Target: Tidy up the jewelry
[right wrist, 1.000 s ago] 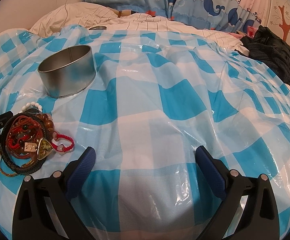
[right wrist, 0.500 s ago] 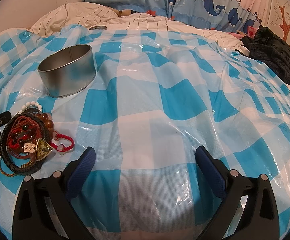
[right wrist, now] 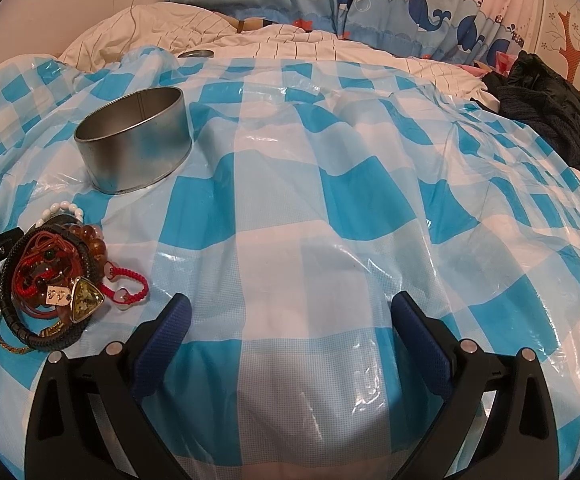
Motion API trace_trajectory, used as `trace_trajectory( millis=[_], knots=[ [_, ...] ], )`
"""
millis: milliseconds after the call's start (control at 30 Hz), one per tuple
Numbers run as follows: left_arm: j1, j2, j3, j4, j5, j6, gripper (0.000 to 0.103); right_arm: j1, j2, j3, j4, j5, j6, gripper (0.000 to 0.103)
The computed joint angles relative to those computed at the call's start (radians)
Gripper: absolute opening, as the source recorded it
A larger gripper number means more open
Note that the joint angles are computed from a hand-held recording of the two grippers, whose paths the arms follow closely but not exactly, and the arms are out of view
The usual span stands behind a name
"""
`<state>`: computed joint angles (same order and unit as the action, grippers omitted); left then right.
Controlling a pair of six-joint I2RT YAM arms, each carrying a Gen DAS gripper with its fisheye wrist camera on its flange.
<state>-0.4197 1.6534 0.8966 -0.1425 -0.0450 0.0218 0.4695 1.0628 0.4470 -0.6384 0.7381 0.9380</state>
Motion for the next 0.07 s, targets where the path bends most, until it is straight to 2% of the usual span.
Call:
trace_trajectory(
  millis=[67],
  knots=[
    [-0.003,0.007,0.004,-0.003,-0.007,-0.002,0.096,-0.003,0.0,-0.001,0.002,-0.001,-0.004,0.096]
  ],
)
